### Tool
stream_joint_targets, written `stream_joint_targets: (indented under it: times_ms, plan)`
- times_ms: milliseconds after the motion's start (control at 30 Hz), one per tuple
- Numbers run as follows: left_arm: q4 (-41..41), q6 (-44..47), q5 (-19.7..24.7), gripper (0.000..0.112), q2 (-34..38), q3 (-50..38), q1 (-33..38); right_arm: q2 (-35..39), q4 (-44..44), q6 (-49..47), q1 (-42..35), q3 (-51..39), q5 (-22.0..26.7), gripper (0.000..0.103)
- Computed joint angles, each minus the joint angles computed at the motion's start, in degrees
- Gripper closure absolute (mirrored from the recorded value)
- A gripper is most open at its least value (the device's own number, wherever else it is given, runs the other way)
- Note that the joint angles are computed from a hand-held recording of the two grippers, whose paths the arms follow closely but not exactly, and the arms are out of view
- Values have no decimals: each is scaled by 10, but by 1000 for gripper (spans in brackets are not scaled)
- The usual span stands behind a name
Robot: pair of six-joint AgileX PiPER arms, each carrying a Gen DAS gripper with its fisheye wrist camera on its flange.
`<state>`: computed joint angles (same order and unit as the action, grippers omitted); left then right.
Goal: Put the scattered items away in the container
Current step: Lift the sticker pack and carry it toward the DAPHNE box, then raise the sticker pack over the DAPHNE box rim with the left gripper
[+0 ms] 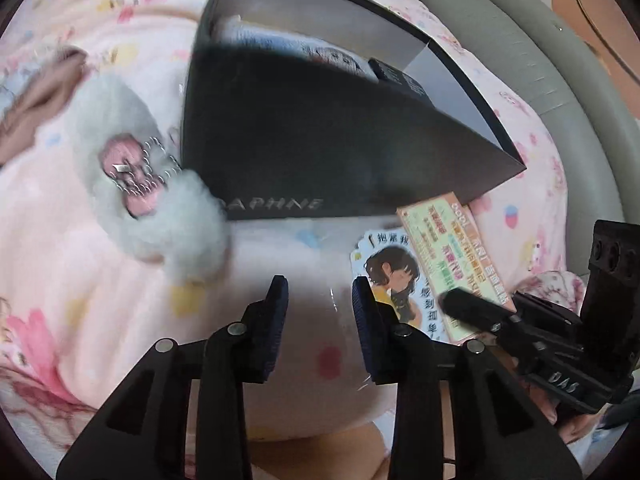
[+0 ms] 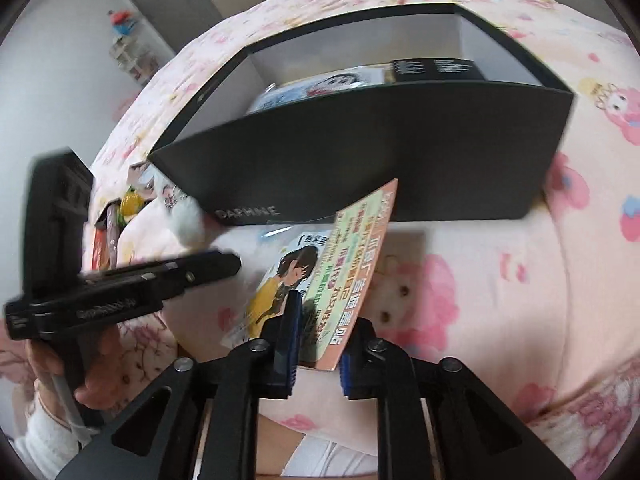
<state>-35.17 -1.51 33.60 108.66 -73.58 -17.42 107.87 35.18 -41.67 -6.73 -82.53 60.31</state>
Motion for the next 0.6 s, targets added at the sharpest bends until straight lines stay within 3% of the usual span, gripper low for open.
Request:
stream_joint_targets:
  times_ms: [100, 133, 233, 433, 600]
  plan:
    - [-113, 91, -6, 74, 0, 18, 16, -14, -6, 30, -9, 4, -32, 66]
    - [-136, 108, -3, 73, 3, 23, 19, -16, -33, 61, -2, 4, -51, 54]
    - [-130, 93, 4, 73, 14, 17, 18, -19, -133, 153, 25, 9, -102, 52]
    - [-91, 58, 14, 70, 12, 10, 15, 60, -80, 144, 16, -53, 11, 51]
    - [-45, 27, 4, 70, 14, 0, 1, 83, -44, 145, 0, -66, 33, 51]
